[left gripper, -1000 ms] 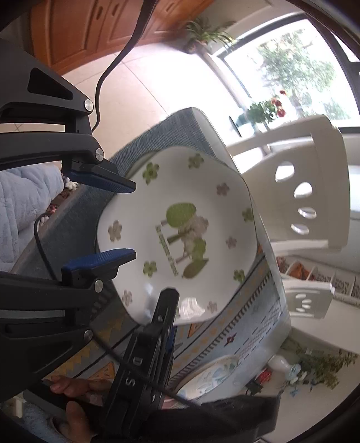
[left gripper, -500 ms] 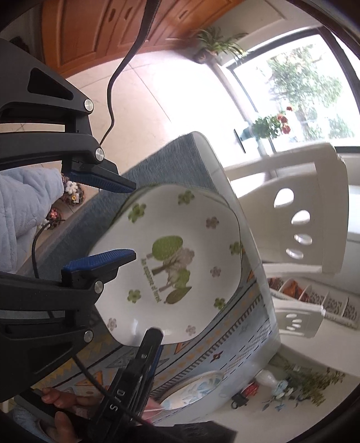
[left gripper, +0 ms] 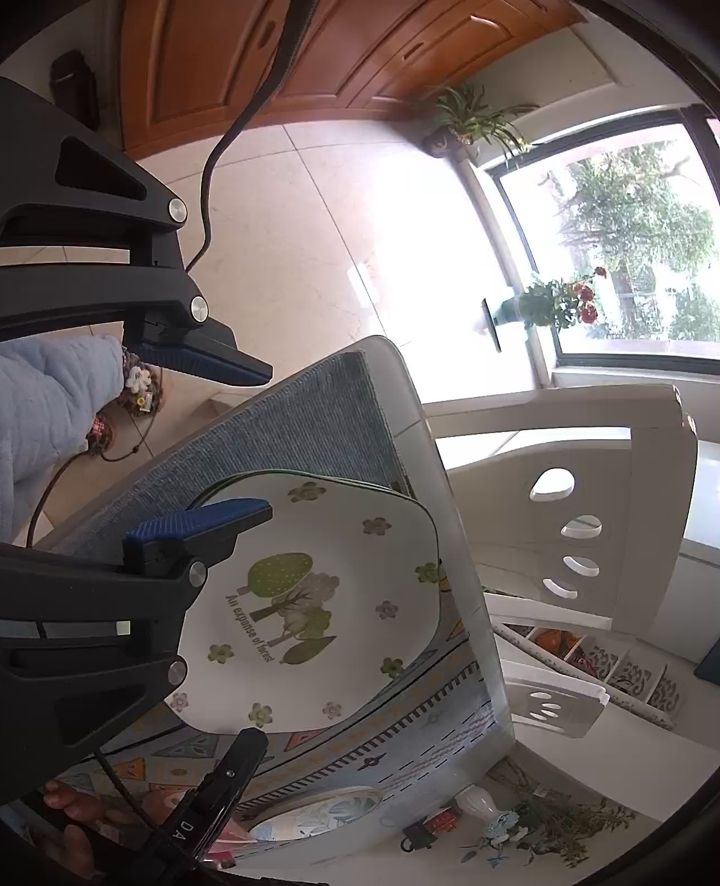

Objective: Organize plates and bowls

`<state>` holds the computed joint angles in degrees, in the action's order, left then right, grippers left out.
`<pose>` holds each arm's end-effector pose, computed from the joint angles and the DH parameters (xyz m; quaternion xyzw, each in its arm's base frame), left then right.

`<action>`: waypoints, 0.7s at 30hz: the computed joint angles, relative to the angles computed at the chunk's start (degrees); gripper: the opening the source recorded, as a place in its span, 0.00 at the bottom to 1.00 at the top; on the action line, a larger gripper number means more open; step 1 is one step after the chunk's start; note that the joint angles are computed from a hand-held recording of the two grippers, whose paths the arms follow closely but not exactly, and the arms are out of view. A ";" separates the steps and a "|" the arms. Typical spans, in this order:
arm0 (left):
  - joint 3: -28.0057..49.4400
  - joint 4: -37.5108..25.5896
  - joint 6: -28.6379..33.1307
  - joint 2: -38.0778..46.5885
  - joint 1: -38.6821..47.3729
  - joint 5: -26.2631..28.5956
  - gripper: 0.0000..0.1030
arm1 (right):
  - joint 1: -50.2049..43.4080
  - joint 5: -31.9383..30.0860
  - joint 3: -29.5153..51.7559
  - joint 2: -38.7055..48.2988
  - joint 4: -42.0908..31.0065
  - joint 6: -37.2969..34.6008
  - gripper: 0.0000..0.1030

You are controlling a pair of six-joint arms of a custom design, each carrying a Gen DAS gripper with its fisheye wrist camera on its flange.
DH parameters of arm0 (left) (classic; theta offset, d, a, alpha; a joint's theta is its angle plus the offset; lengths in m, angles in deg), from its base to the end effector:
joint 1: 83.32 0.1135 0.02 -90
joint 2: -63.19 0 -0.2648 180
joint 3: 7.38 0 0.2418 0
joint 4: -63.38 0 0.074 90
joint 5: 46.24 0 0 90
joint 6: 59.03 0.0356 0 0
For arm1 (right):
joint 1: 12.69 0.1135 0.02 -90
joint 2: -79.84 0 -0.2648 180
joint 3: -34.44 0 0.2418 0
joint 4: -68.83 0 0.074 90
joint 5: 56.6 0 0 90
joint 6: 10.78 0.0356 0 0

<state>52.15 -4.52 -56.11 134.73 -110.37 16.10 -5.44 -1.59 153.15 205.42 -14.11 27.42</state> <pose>0.1778 -0.0722 0.2105 -0.5020 0.8270 0.0578 0.2463 0.4086 0.0726 0.1968 -0.4704 0.8296 0.2776 0.1154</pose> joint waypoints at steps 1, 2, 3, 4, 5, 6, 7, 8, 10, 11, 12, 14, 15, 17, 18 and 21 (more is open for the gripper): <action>0.03 0.44 0.96 -0.07 0.50 0.20 0.38 | -0.03 0.08 -0.02 -0.14 0.31 0.46 0.30; 0.17 0.61 1.65 -0.08 0.77 0.35 0.38 | -0.15 0.13 -0.45 -0.48 0.80 0.81 0.30; 0.45 0.84 2.78 0.01 1.32 0.60 0.38 | -0.28 0.19 -0.80 -0.80 1.30 1.22 0.30; 1.05 0.81 4.05 0.23 1.77 0.86 0.38 | -0.53 0.24 -1.09 -1.11 1.71 1.57 0.30; 1.99 0.60 5.77 0.47 2.35 1.15 0.38 | -0.79 0.34 -1.26 -1.37 1.98 1.96 0.30; 3.25 0.12 7.58 0.74 2.91 1.29 0.38 | -0.91 0.45 -1.17 -1.44 2.03 2.32 0.30; 4.22 -0.41 8.93 0.81 3.37 1.37 0.38 | -1.16 0.64 -0.87 -1.47 1.85 2.85 0.30; 5.93 -1.18 11.17 1.17 3.97 1.46 0.38 | -1.27 0.76 -0.40 -1.40 1.58 3.30 0.30; 9.47 -2.16 16.29 1.81 5.55 1.37 0.38 | -1.47 0.87 1.08 -1.26 0.89 4.20 0.30; 10.82 -2.25 18.23 1.89 6.21 1.07 0.38 | -1.42 0.80 1.87 -1.18 0.71 4.68 0.30; 12.70 -2.30 20.78 2.06 7.06 0.89 0.39 | -1.56 0.53 2.70 -1.47 0.70 5.42 0.30; 15.92 -1.38 26.50 2.58 9.54 2.16 0.40 | -1.72 -0.11 4.39 -1.78 0.62 6.87 0.30; 17.54 -0.95 29.13 3.08 10.60 2.92 0.40 | -1.93 -0.72 5.39 -2.24 0.68 8.16 0.30; 22.08 -0.31 35.59 4.89 12.81 4.31 0.40 | -2.17 -1.65 7.37 -2.64 0.54 10.39 0.30; 24.21 -0.08 38.30 5.92 13.50 4.69 0.41 | -2.36 -2.30 8.55 -2.92 0.32 11.66 0.30; 32.38 -1.33 45.74 10.22 15.23 6.61 0.42 | -2.93 -3.81 10.98 -4.76 1.80 15.94 0.30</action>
